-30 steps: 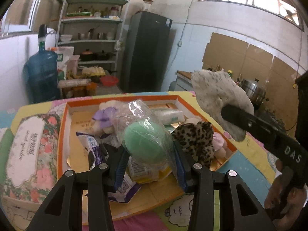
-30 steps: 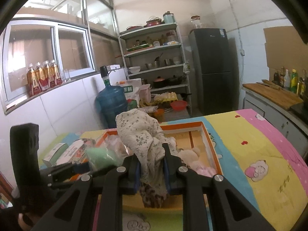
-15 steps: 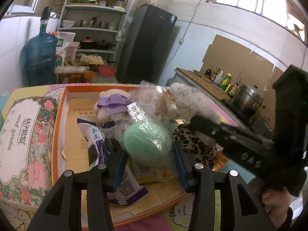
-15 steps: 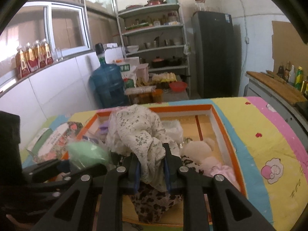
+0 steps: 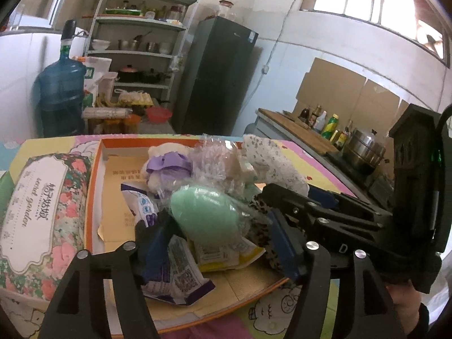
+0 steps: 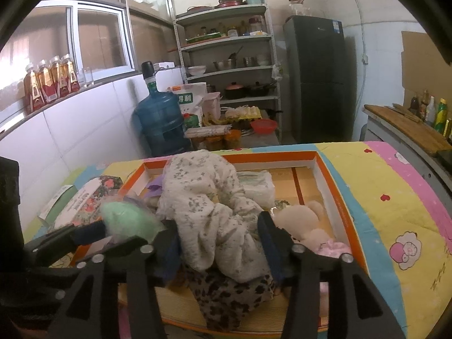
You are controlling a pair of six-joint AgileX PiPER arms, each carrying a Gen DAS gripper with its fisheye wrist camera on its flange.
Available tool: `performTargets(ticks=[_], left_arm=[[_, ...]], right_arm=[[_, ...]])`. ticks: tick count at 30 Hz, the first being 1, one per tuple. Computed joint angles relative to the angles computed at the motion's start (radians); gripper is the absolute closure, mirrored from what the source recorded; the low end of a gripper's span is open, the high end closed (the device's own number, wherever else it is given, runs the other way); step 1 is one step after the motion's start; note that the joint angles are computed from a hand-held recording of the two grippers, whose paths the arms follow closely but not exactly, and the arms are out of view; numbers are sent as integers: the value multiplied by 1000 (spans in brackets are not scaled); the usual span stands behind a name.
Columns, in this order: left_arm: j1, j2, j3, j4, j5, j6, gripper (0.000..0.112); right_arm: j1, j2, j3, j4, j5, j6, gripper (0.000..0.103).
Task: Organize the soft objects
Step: 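Lower both items into the box and open both grippers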
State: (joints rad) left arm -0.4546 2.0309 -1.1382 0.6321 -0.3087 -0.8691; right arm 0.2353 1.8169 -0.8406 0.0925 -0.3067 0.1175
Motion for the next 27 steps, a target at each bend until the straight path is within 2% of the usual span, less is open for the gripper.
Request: performTargets(ticks=[3,15,27], left_arm=[[4,-6,7,-12,-13,11,41],[27,-41,67,-60,-112,56,40],[51,-89,153,-60,-207,52,40]], right_arm=[[-3,-9,13,-18,-14,24,50],[22,-86,134,82,-133,5,50],[67,-200,224,237,-129,-97,50]])
